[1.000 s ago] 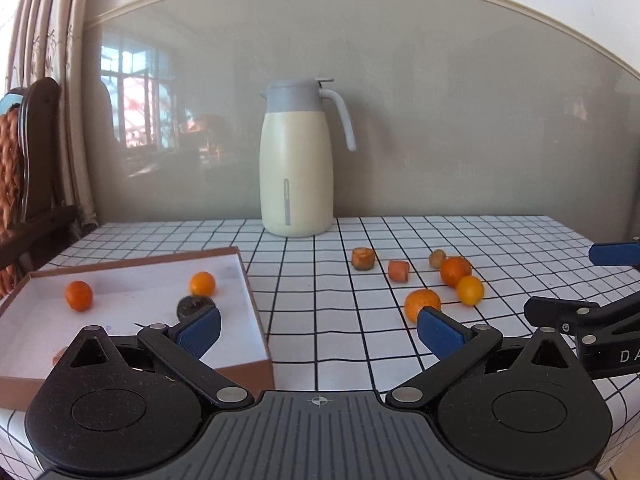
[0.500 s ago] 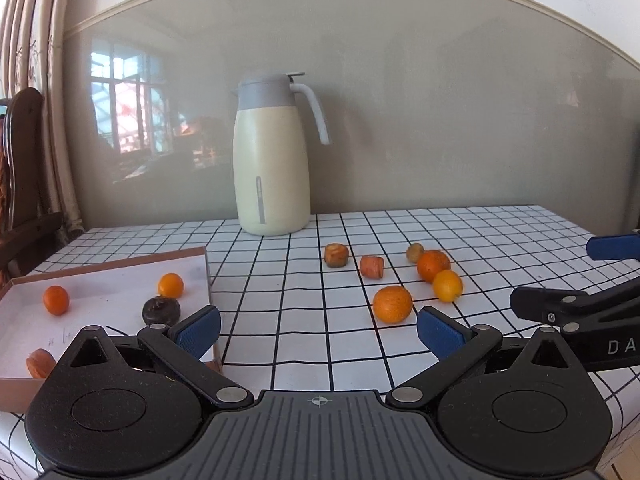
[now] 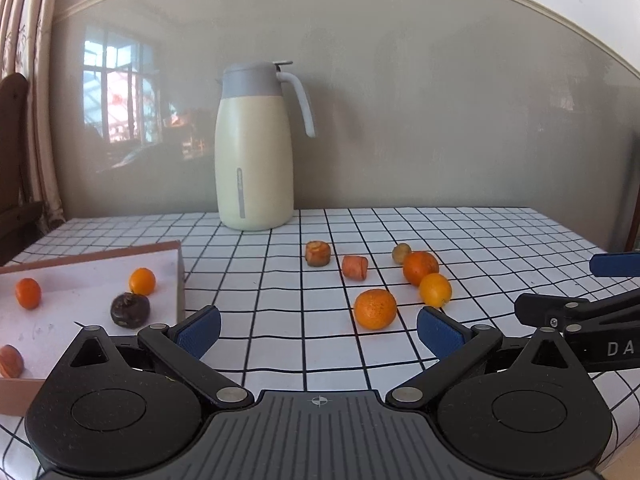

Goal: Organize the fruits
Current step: 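Move both open grippers back toward the fruit left on the table, then grasp the large orange with the left gripper while the right grasps another orange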

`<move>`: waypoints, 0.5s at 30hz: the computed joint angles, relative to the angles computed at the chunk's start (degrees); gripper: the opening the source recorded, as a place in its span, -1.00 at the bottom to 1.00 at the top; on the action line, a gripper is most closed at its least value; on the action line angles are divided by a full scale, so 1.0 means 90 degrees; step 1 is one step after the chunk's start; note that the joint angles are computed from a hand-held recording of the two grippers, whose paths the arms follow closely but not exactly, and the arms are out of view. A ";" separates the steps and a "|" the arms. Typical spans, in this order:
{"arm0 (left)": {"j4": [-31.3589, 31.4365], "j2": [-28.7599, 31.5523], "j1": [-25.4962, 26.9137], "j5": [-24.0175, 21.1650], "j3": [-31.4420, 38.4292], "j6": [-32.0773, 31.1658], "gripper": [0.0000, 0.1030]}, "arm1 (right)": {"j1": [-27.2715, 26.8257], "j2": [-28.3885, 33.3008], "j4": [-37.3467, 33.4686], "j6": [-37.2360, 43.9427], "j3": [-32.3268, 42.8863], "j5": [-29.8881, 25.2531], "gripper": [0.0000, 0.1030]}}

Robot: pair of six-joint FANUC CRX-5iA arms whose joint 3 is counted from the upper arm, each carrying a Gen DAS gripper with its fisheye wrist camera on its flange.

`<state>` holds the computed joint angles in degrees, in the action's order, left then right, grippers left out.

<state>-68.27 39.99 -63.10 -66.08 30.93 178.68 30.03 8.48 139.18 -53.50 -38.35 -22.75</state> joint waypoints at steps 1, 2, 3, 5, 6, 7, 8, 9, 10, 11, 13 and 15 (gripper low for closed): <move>-0.0047 0.0045 -0.0010 -0.0030 0.0042 0.0021 1.00 | 0.0005 0.0033 -0.0080 0.0028 0.0014 -0.0024 0.88; -0.0031 0.0095 -0.0001 -0.0072 0.0113 -0.0049 1.00 | -0.0002 0.0063 -0.0127 0.0030 0.0033 -0.0031 0.88; 0.0029 0.0124 0.0030 -0.0055 0.0164 -0.0163 1.00 | -0.0012 0.0098 -0.0210 0.0062 0.0062 -0.0011 0.88; 0.0090 0.0181 0.0078 -0.0030 0.0243 -0.0211 1.00 | -0.0064 0.0149 -0.0241 0.0019 0.0130 0.0069 0.88; 0.0144 0.0220 0.0111 -0.0026 0.0297 -0.0222 1.00 | -0.0110 0.0168 -0.0185 -0.0071 0.0162 0.0110 0.87; 0.0260 0.0275 0.0154 -0.0056 0.0387 -0.0322 1.00 | -0.0166 0.0187 -0.0138 -0.0150 0.0204 0.0198 0.82; 0.0351 0.0305 0.0194 -0.0035 0.0430 -0.0429 1.00 | -0.0264 0.0197 0.0054 -0.0337 0.0269 0.0346 0.75; 0.0364 0.0335 0.0207 -0.0010 0.0455 -0.0495 1.00 | -0.0339 0.0214 0.0205 -0.0505 0.0314 0.0415 0.72; 0.0418 0.0360 0.0236 0.0015 0.0487 -0.0579 1.00 | -0.0353 0.0243 0.0205 -0.0525 0.0343 0.0425 0.68; 0.0454 0.0367 0.0265 0.0077 0.0484 -0.0601 1.00 | -0.0381 0.0285 0.0234 -0.0555 0.0395 0.0476 0.63; 0.0538 0.0398 0.0327 0.0182 0.0504 -0.0629 1.00 | -0.0391 0.0397 0.0175 -0.0532 0.0486 0.0527 0.60; 0.0542 0.0443 0.0365 0.0296 0.0550 -0.0627 1.00 | -0.0283 0.0526 -0.0184 -0.0202 0.0526 0.0411 0.60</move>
<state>-63.38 43.98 -59.81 -63.41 35.87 173.03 27.48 13.22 137.53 -55.31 -33.61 -19.05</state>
